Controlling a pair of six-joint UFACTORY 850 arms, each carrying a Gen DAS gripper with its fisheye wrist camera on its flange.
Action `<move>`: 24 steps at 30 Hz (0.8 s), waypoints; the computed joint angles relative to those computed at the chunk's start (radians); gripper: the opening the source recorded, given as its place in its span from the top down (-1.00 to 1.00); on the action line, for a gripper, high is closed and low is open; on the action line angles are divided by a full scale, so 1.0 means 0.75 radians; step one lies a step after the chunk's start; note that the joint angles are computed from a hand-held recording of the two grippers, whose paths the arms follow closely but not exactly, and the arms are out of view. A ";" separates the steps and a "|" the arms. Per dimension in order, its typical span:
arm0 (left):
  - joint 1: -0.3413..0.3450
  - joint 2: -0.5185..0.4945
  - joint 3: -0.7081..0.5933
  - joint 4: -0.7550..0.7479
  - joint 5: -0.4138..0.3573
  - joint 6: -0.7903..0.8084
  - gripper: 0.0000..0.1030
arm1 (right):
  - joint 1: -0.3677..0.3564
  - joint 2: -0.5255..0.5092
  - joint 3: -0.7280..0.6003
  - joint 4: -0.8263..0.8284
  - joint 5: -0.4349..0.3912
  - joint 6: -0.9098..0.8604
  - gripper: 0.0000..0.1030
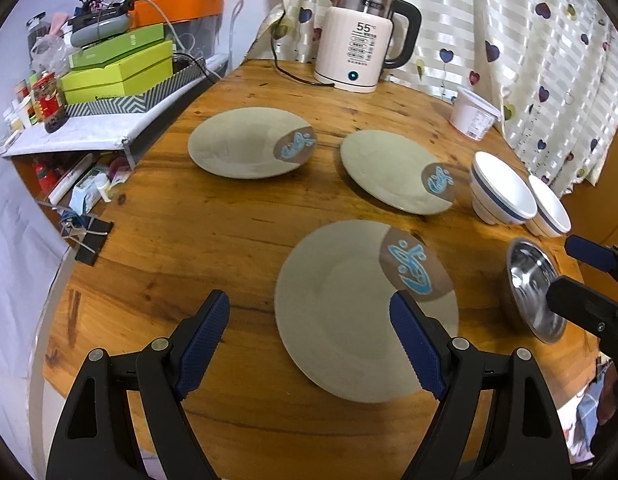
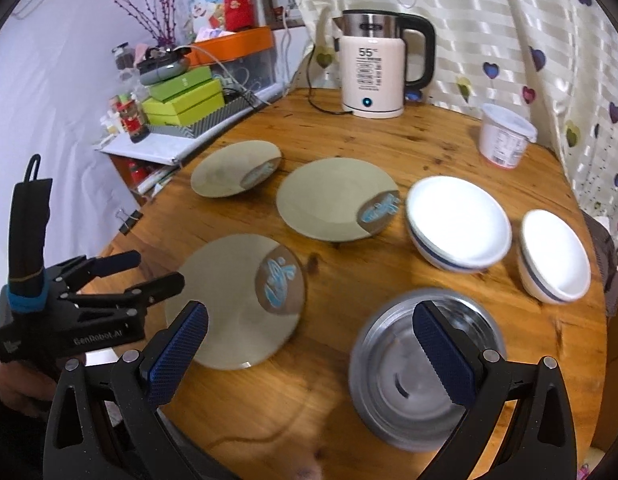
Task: Organize plates and bowls
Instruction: 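Move both grippers toward the rim of a beige logo plate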
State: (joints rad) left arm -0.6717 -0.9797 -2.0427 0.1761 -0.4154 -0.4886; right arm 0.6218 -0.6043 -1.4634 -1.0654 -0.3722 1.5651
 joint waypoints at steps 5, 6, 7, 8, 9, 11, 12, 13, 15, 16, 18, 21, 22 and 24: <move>0.019 -0.034 -0.057 -0.013 -0.021 0.011 -0.60 | -0.017 -0.073 -0.125 0.111 0.004 -0.154 -1.00; 0.023 -0.042 -0.071 -0.011 -0.027 0.007 -0.60 | -0.023 -0.091 -0.156 0.149 0.008 -0.200 -1.00; 0.028 -0.052 -0.087 -0.012 -0.033 0.005 -0.60 | -0.027 -0.103 -0.175 0.173 0.010 -0.230 -1.00; 0.031 -0.063 -0.106 -0.003 -0.040 -0.005 -0.60 | -0.033 -0.119 -0.201 0.211 0.011 -0.273 -1.00; 0.035 -0.070 -0.118 0.005 -0.044 -0.013 -0.60 | -0.039 -0.140 -0.236 0.265 0.009 -0.333 -1.00; 0.043 -0.088 -0.150 0.019 -0.056 -0.033 -0.60 | -0.050 -0.169 -0.285 0.358 0.010 -0.434 -0.97; 0.048 -0.101 -0.172 0.023 -0.065 -0.042 -0.60 | -0.056 -0.188 -0.318 0.413 0.011 -0.497 -0.97; 0.052 -0.111 -0.189 0.030 -0.072 -0.051 -0.60 | -0.061 -0.203 -0.343 0.453 0.008 -0.544 -0.96; 0.060 -0.134 -0.230 0.044 -0.091 -0.068 -0.60 | -0.069 -0.242 -0.409 0.541 -0.012 -0.649 -0.94; 0.064 -0.147 -0.252 0.053 -0.101 -0.078 -0.60 | -0.073 -0.257 -0.435 0.572 -0.019 -0.687 -0.91; 0.070 -0.165 -0.283 0.069 -0.114 -0.095 -0.60 | -0.079 -0.287 -0.486 0.632 -0.035 -0.760 -0.87; 0.080 -0.201 -0.346 0.083 -0.143 -0.108 -0.60 | -0.091 -0.345 -0.584 0.731 -0.071 -0.871 -0.85; 0.084 -0.215 -0.370 0.086 -0.154 -0.110 -0.60 | -0.095 -0.355 -0.601 0.758 -0.074 -0.898 -0.84; 0.090 -0.239 -0.410 0.089 -0.174 -0.111 -0.60 | -0.101 -0.393 -0.667 0.812 -0.102 -0.964 -0.82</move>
State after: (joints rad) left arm -0.6045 -1.1587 -2.3501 0.2432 -0.5457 -0.5716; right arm 0.5464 -0.8989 -1.9638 -0.4563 -0.4485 0.8418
